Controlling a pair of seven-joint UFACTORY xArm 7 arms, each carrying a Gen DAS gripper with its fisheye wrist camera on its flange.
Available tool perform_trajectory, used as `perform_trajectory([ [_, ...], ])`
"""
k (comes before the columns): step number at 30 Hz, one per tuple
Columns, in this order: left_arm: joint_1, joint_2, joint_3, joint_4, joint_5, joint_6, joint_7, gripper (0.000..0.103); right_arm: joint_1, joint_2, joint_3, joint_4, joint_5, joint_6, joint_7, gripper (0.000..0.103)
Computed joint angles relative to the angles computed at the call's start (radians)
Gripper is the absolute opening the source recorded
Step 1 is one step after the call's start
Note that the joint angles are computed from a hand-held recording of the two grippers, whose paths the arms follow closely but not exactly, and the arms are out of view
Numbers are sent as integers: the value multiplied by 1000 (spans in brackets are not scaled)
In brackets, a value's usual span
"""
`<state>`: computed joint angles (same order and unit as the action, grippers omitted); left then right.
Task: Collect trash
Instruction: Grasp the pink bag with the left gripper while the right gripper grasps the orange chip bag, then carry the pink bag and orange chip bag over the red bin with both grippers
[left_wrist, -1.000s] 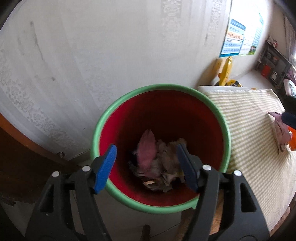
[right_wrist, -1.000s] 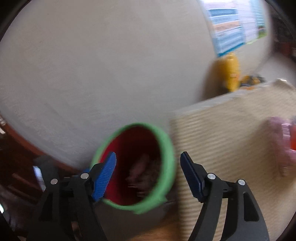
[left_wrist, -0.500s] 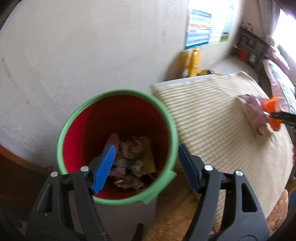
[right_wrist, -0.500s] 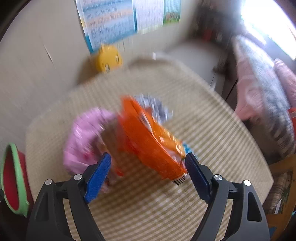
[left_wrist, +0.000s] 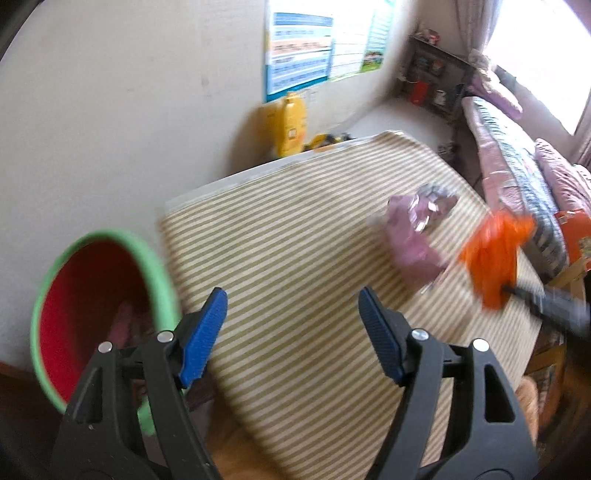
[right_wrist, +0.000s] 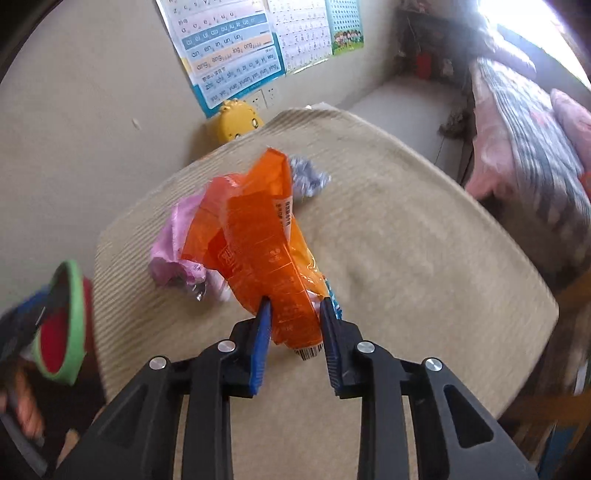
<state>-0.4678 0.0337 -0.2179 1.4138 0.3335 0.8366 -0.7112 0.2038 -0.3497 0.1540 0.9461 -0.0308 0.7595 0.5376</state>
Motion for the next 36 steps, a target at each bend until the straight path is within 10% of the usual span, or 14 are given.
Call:
perform_trajectory([
  [10, -150, 412, 53, 483, -41, 168, 113, 65, 44, -217, 37, -138, 38, 122, 67, 28],
  [13, -177, 506, 69, 612, -73, 261, 183, 24, 52, -233, 30, -165, 60, 115, 64, 28],
  [36, -35, 63, 23, 15, -68, 137, 59, 21, 1, -311, 30, -191, 28, 67, 56, 61],
])
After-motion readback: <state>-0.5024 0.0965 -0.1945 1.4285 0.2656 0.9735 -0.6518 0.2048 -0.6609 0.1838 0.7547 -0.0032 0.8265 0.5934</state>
